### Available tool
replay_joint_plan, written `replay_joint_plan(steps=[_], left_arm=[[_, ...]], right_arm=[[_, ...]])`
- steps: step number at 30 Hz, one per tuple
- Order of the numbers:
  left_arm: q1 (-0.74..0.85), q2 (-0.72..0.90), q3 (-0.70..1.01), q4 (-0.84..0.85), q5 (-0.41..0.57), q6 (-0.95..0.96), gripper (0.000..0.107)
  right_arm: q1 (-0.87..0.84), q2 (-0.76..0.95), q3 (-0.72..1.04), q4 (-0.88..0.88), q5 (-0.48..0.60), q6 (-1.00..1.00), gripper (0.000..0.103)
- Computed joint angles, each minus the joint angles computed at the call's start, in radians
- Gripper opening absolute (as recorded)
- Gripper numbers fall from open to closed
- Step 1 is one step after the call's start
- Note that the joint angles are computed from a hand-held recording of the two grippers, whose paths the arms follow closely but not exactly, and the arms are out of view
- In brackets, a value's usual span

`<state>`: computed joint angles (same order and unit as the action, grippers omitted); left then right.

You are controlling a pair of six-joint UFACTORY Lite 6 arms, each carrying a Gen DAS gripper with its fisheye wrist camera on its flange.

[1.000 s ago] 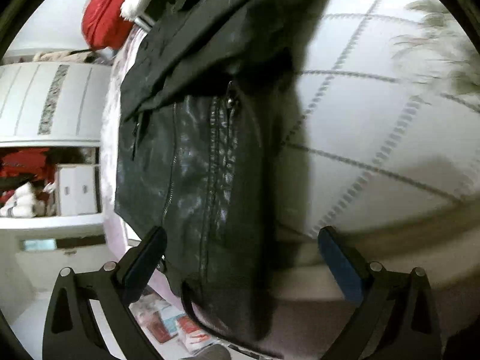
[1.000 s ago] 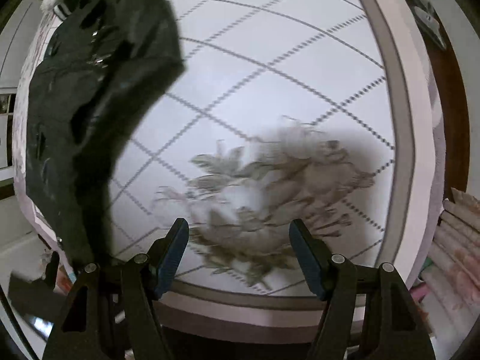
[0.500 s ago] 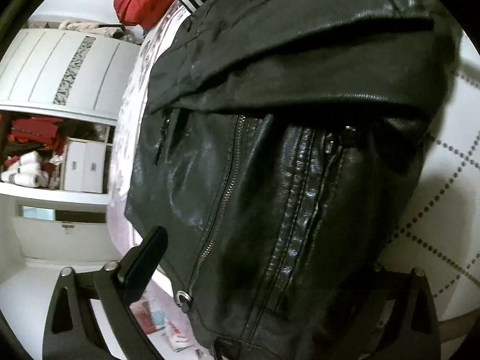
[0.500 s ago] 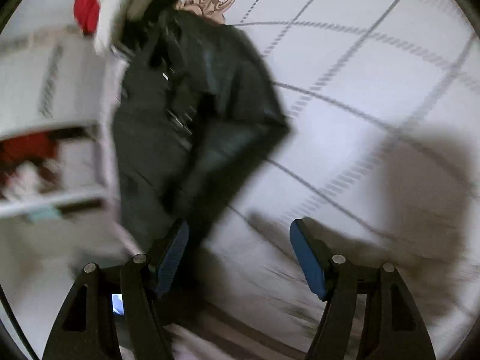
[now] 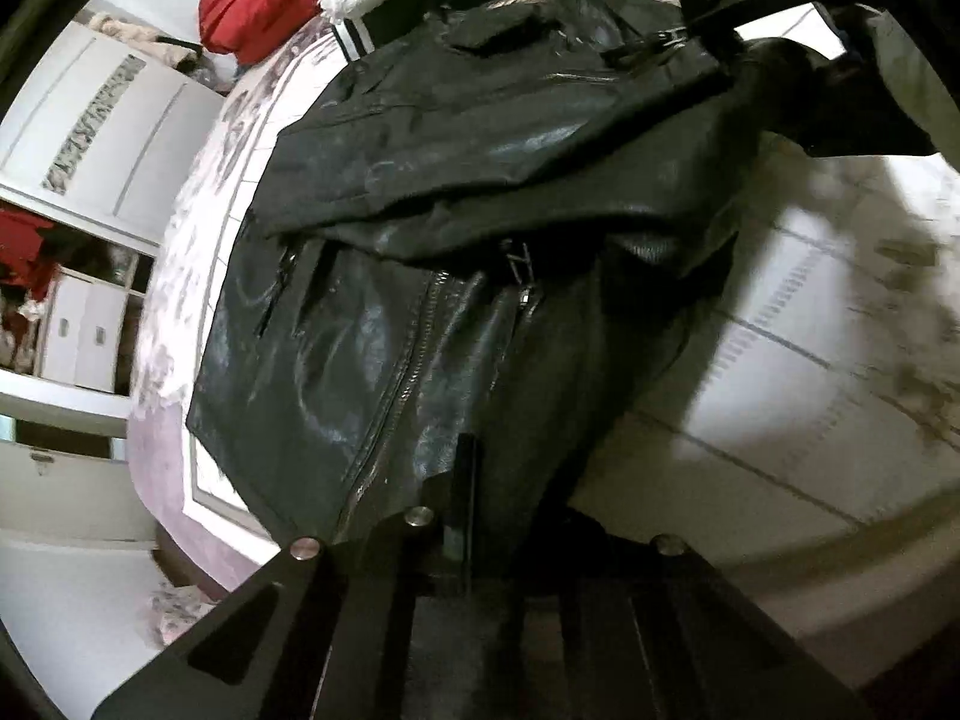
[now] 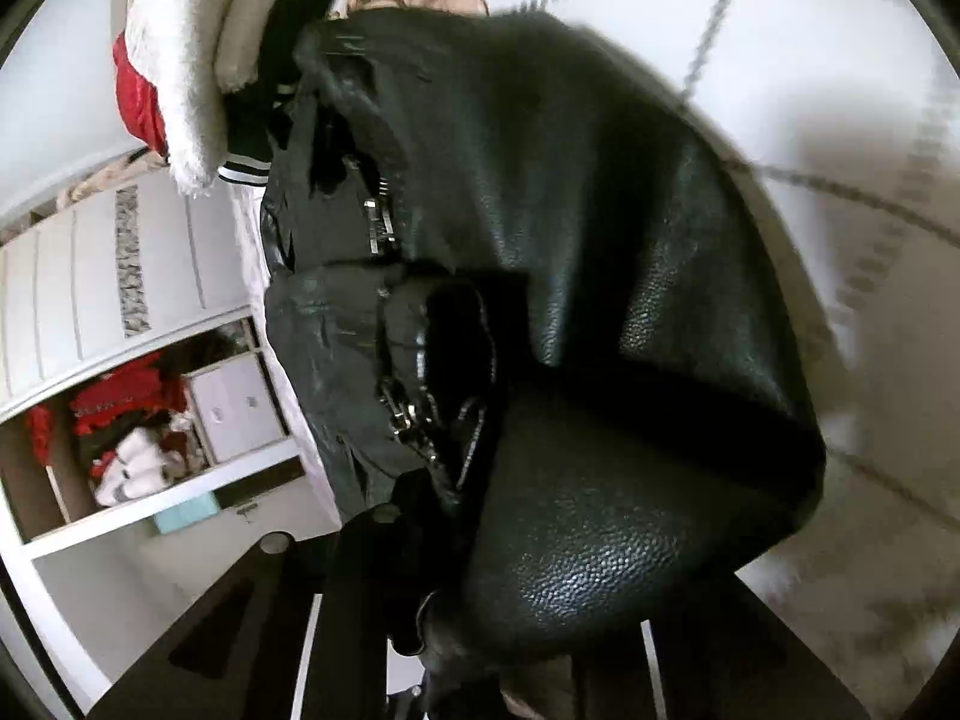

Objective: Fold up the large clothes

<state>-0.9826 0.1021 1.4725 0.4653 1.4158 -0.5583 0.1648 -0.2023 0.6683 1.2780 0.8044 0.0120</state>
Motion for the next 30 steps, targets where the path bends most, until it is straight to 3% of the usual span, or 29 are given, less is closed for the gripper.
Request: replay_joint_plan(steps=[3,7,9,11,13,18,23,25,27,30], left_arm=[[-0.069,-0.048,0.124,-0.096,0.125,0.027,0.004],[-0.125,-0.011,0.391,-0.252,0.297,0.045,0.006],[-0.087,0.028,0.504,-0.313,0.345,0.069,0.007],[0.015,0.056,0.561,-0.377,0.349,0.114,0.008],[0.116,0.063,0.553,-0.425,0.32,0.139,0.008],[0.426,0.066,0.455,-0.513,0.197,0.282,0.011],[0.752,0.139,0.327,-0.632,0.082,0.449,0.013],[0.852,0.185,0.33,-0.663,0.056,0.494,0.015],[0.963,0.244,0.369,-0.732,0.066,0.543,0.023],[1.074,0.271,0.432,-0.786,0.085,0.565,0.026]], right_arm=[[-0.066,-0.173,0.017,-0.213,0.171,0.258,0.015],[-0.205,-0.405,0.172,-0.507,0.589,0.541,0.015],[-0.266,-0.392,0.308,-0.571,0.79,0.574,0.015],[-0.223,-0.311,0.454,-0.612,0.865,0.622,0.016],[-0.159,-0.198,0.587,-0.638,0.879,0.659,0.018],[0.049,0.244,0.974,-0.664,0.752,0.7,0.024],[0.163,0.728,1.432,-0.679,0.692,0.687,0.036],[0.191,0.924,1.633,-0.665,0.686,0.698,0.046],[0.194,1.023,1.699,-0.636,0.652,0.663,0.062],[0.162,0.942,1.493,-0.523,0.498,0.586,0.065]])
